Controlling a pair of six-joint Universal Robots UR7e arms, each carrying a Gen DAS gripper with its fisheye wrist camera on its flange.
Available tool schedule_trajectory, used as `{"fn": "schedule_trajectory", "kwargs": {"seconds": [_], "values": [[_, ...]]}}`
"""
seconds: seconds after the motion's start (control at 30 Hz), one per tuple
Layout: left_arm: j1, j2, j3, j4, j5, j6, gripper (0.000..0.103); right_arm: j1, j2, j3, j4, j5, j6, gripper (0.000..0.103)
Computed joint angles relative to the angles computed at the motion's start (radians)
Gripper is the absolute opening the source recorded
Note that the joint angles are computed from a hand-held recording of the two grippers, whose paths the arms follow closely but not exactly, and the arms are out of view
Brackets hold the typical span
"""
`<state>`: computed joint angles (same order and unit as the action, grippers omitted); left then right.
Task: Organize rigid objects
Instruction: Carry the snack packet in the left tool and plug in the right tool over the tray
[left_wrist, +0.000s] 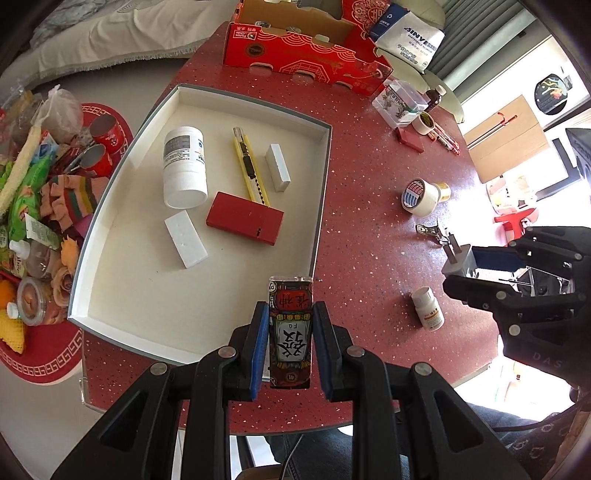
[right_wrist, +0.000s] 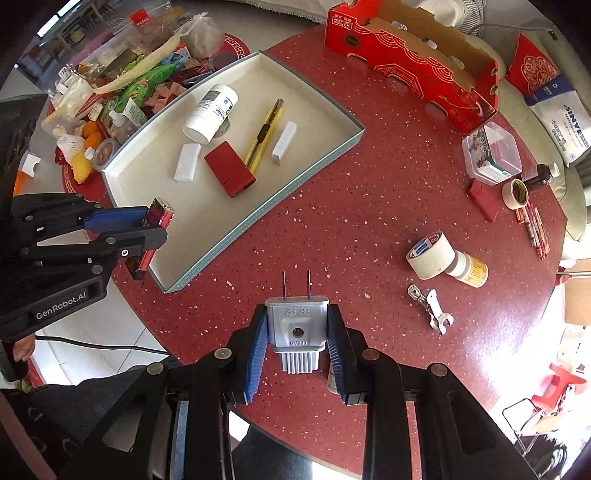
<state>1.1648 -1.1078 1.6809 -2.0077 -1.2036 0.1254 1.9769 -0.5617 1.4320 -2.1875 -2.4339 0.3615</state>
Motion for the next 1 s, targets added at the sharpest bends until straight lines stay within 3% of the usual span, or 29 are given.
{"fn": "schedule_trajectory", "kwargs": {"seconds": [0.33,0.7,1.0], "values": [[0.011,0.016,-0.029,-0.050,0.021,-0.045,0.025,-0.007,0.041,-0.092,-0.016,0.015,-0.055,0.032],[0.037,0.061,-0.099,-0.048,0.096,-0.107,0.025,-0.020,0.170,-0.312,0.025,0.086,-0.138,0.032],[0.048,0.110,-0.139,0.006,0.139,-0.114,0.025,-0.045,0.262,-0.466,0.080,0.113,-0.129,0.032]]}}
